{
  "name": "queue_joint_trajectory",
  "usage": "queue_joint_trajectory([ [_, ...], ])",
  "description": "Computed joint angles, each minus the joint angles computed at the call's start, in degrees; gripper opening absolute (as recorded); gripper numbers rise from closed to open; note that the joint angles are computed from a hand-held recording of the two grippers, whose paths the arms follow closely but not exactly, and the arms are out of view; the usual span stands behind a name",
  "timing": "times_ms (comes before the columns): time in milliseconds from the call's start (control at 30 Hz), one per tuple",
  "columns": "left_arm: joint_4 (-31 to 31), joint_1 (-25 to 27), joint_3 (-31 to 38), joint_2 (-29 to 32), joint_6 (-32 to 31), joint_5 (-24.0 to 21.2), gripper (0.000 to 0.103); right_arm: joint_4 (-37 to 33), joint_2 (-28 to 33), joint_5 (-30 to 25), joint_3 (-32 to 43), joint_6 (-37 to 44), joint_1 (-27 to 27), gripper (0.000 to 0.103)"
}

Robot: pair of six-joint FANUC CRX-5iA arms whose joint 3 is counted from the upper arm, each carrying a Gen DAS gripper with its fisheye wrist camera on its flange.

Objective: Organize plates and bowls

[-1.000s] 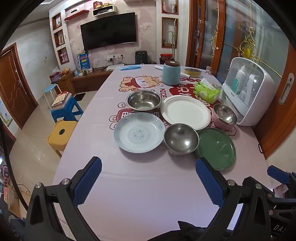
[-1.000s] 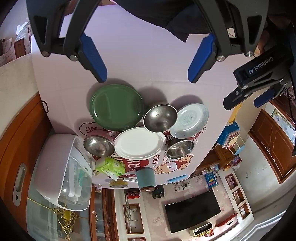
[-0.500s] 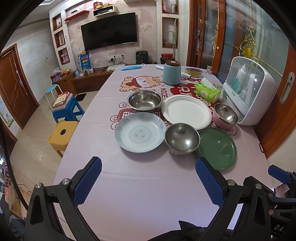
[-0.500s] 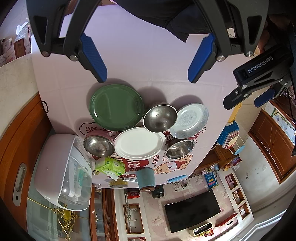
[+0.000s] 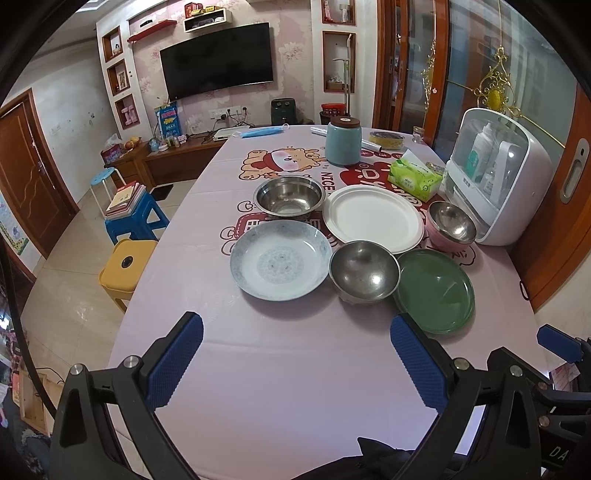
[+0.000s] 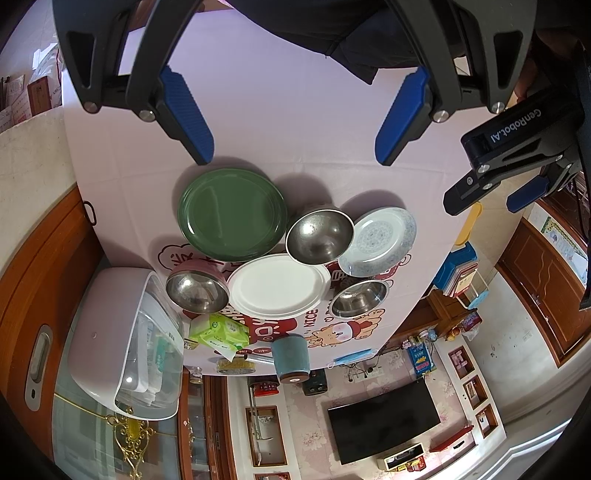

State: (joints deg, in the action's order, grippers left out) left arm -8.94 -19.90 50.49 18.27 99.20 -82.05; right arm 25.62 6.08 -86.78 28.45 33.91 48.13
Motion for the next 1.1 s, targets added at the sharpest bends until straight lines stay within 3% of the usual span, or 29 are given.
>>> queue_joint_trajectory([
  [400,-2.33,-1.38,1.46,0.6,0.31,-2.04,0.101,-0.2,-0.62,0.18,-0.57,0.07,-0.09,0.09],
  [700,-4.0,-2.31,5.86,3.03,0.07,-6.6,0.101,-2.15,-0.67,0.73,-0.27,1.59,-1.14,0.09],
  [1100,-3.3,-2.24,18.95,11.23,-2.55,-15.2,0.101,-2.87,-1.52,1.45,-1.62,1.53,-2.39,0.09],
])
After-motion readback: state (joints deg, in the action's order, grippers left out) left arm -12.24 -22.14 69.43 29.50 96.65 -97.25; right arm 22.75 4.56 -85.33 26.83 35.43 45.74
